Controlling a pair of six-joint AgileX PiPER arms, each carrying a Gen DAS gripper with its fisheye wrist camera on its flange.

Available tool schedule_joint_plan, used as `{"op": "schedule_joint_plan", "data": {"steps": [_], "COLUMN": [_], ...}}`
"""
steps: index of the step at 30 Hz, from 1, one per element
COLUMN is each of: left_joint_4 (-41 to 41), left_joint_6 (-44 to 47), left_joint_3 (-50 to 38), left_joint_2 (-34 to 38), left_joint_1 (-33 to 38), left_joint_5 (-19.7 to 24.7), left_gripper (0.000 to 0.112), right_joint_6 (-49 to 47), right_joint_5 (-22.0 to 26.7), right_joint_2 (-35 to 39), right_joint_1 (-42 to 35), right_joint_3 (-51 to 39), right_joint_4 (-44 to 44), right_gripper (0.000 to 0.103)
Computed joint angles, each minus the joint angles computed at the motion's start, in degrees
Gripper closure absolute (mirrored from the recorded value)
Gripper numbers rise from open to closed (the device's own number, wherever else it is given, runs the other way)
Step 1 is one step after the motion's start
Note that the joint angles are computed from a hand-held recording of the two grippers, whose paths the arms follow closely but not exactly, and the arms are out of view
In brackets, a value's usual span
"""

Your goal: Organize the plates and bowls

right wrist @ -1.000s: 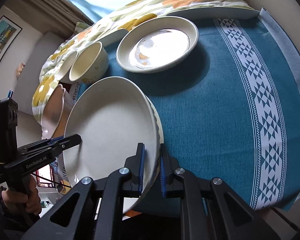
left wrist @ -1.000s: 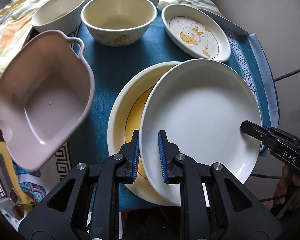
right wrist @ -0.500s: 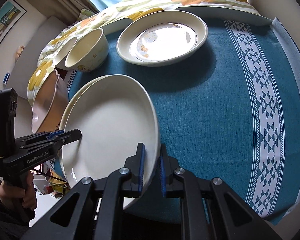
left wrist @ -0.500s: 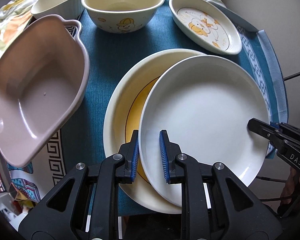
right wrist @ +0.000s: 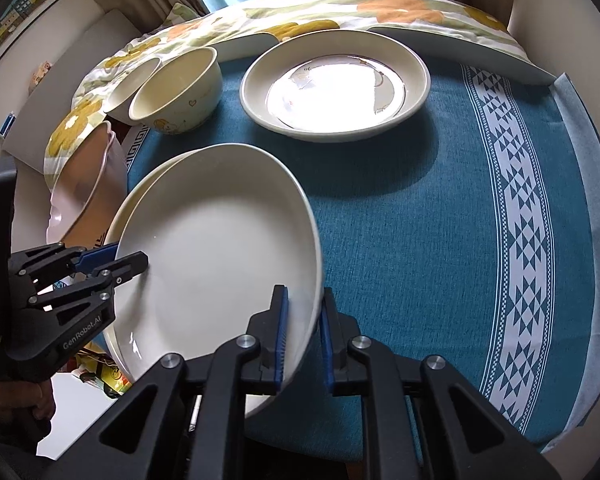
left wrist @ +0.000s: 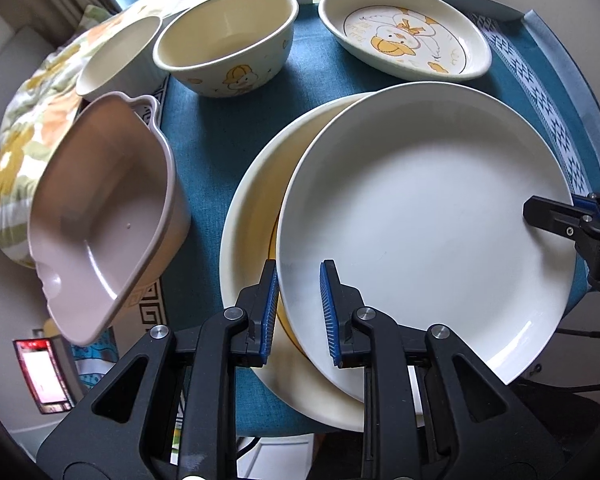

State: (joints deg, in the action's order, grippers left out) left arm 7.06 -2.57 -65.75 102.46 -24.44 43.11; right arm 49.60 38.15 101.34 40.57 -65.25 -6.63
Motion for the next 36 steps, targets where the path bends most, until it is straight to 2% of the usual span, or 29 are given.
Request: {"op": "schedule_joint_plan", "data": {"steps": [2,7,10,20,36], "left_joint_4": [2.49,5.37,7.39,15.89,22.45], "left_joint_6": [-2.08,-3.96,-5.38,-12.75,-19.13], "left_joint_3": [-0.28,0.12,1.08,2.14,2.99], "left_joint_2": [0.23,0.14,-0.58,-0.68,-0.96], "left_joint_1": [-0.84,-1.33,-1.83,-6.01,-10.48], "left_joint_5": [0.33,0.38,0.38,1.79,4.97], "left_gripper": [0.094,0.094,0.094,0.094,0.094], "right_joint_6": [-0.17,2.50,2.96,2.62,2.65], "right_joint_5": [0.97,7.98,9.98,11.48,14.82], "right_joint_2": [1.23,5.14,6.31,6.50,7.90], "right_joint_1": [0.28,3.97,4.91,5.48,6.68], "right_joint_3": [-1.55,-7.70,-9.34,-9.48,-11.85], "right_joint_4": [-0.65,-7.94,-9.78,-11.10,-12.47], "right_gripper": [0.089,0.089,0.089,0.089,0.088]}}
